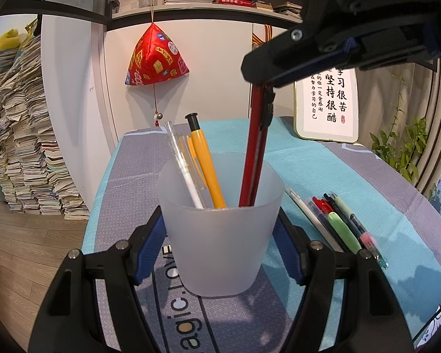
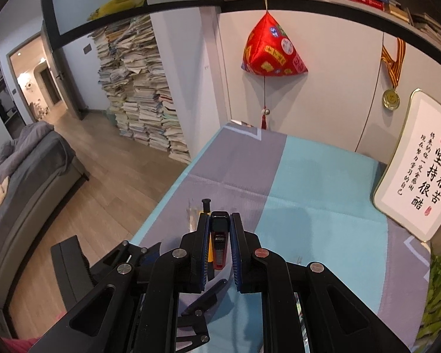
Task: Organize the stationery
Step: 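Lower the red box cutter into the cup and release it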
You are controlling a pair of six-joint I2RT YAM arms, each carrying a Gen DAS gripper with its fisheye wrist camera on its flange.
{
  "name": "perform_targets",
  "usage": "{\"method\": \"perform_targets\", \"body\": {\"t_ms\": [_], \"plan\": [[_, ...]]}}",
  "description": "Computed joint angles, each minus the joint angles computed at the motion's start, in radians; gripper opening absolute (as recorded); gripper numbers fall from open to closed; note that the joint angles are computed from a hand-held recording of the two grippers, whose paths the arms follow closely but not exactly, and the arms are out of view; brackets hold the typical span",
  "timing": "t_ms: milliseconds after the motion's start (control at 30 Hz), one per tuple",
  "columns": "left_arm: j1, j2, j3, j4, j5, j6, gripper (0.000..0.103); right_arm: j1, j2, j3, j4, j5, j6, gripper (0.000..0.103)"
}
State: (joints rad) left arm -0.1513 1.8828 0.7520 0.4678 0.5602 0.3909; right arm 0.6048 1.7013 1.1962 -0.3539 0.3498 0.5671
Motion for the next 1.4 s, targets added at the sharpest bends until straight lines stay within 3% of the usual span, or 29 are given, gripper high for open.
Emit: {"method": "perform_targets", "body": {"t_ms": [833, 1400], "plan": [[0.001, 0.000, 0.002, -0.003, 0.001, 0.000, 0.069, -0.027, 0.062, 0.017, -0.008, -0.071, 0.025, 0.014], [0.001, 0.000, 0.003, -0.004, 0.002, 0.001, 0.069, -0.015, -0.024, -0.064, -0.024, -0.016, 0.051, 0.014]]}}
